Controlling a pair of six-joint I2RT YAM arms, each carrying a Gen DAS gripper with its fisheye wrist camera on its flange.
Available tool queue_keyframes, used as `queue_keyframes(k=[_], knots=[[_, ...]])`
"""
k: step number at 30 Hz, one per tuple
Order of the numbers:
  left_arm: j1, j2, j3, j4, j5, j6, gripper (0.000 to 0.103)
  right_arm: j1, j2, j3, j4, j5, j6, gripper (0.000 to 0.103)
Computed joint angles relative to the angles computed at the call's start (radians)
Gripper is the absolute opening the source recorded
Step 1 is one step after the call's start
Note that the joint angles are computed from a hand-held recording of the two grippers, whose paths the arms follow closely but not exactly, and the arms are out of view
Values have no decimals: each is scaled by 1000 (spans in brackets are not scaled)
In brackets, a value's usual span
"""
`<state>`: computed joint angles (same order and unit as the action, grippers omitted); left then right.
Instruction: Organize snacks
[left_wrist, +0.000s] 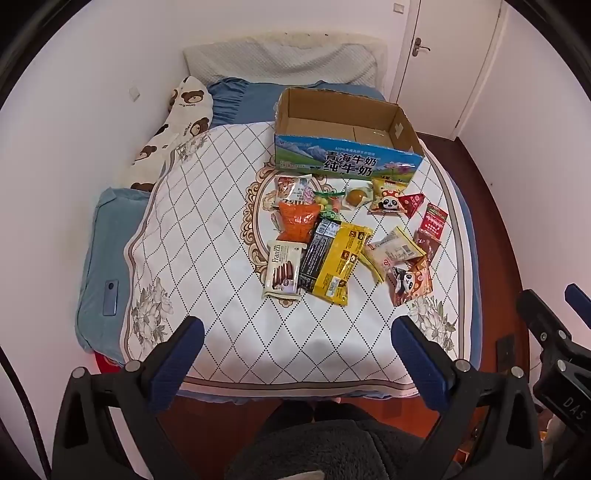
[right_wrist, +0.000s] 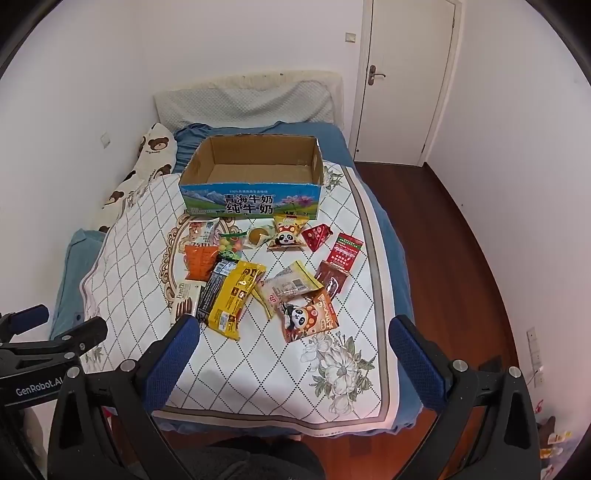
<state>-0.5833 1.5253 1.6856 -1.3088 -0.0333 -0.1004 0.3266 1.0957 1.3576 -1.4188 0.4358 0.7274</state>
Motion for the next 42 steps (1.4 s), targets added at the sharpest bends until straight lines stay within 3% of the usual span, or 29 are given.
queue_keyframes(k=[42], knots=[[-10,24,76,-37,-9,3,103,13,10,62,-50,11,29,103]])
